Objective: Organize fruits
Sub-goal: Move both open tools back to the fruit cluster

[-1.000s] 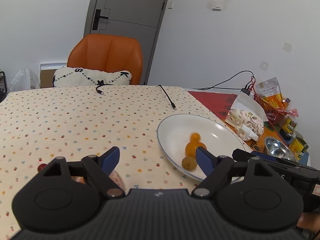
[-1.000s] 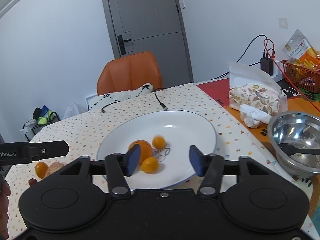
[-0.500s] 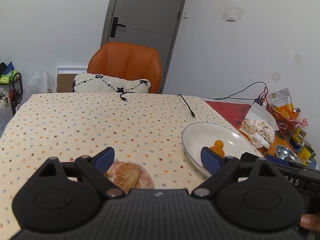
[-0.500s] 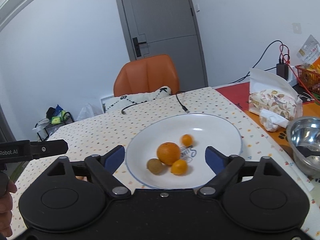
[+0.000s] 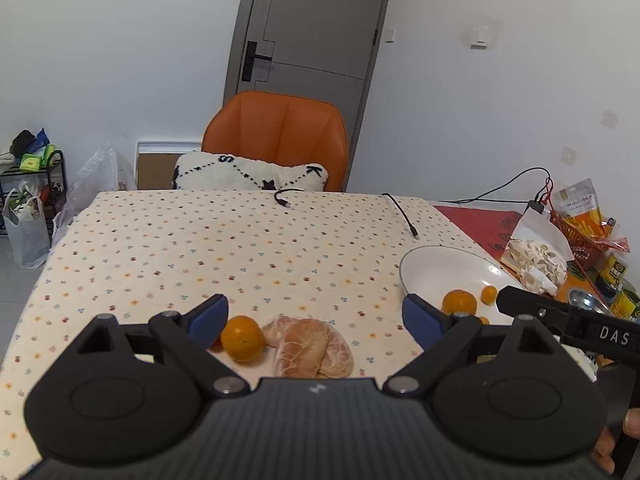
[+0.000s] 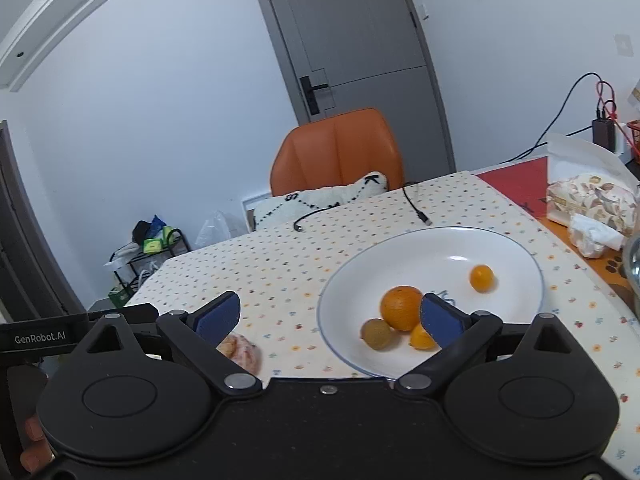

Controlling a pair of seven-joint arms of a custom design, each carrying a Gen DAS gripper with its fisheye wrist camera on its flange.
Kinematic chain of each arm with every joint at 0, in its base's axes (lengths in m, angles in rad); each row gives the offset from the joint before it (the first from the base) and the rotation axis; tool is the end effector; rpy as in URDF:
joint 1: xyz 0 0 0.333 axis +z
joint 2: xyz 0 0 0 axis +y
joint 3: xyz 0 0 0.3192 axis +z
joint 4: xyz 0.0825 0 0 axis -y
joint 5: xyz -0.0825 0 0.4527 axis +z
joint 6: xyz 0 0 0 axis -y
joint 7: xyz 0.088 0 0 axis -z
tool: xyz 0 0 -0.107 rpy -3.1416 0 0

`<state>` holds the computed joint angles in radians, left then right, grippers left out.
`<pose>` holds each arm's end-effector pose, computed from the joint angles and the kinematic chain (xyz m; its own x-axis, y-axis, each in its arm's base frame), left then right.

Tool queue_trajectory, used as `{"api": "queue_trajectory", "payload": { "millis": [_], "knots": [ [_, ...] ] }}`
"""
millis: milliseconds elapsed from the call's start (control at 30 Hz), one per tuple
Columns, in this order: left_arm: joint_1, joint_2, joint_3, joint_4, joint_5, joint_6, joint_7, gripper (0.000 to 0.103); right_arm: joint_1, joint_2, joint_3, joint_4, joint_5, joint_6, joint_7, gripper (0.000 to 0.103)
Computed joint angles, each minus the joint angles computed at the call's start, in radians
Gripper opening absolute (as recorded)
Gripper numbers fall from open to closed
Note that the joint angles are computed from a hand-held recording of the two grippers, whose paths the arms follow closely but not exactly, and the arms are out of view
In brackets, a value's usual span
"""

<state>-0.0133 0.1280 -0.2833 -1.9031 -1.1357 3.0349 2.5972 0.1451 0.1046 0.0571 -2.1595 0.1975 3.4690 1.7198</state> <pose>0.6743 -0.1264 0.4901 -0.3171 -0.9321 0.1751 -0.5050 0.0097 -0.8631 0.6379 0.1062 0.4581 0.0168 -0.9565 -0.2914 -0.3840 0.2629 -0.8851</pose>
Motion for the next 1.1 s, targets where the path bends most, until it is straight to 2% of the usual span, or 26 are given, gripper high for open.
{"api": "queue_trajectory", "payload": {
  "millis": [500, 567, 833, 933, 1000, 1100],
  "knots": [
    [0.033, -0.012, 0.025, -0.049, 0.145, 0.017, -0.164, 0.093, -0.119, 0.049, 0.093, 0.049, -0.300, -0.022, 0.235, 0.099],
    [0.041, -0.012, 0.021, -0.051, 0.137, 0.015, -0.163, 0.093, -0.126, 0.055, 0.102, 0.055, -0.315, -0.025, 0.245, 0.099],
    [0.062, -0.001, 0.009, -0.059, 0.091, 0.036, -0.133, 0.092, -0.237, 0.090, 0.202, 0.088, -0.503, -0.033, 0.379, 0.098],
    [0.072, 0.008, 0.002, -0.054, 0.071, 0.038, -0.121, 0.091, -0.303, 0.104, 0.268, 0.105, -0.583, -0.055, 0.434, 0.093],
    [0.081, 0.014, -0.003, -0.050, 0.055, 0.033, -0.112, 0.090, -0.339, 0.114, 0.307, 0.116, -0.613, -0.069, 0.451, 0.085],
    [0.088, 0.024, -0.009, -0.044, 0.035, 0.030, -0.096, 0.085, -0.380, 0.126, 0.362, 0.129, -0.619, -0.094, 0.441, 0.078]
  ]
}}
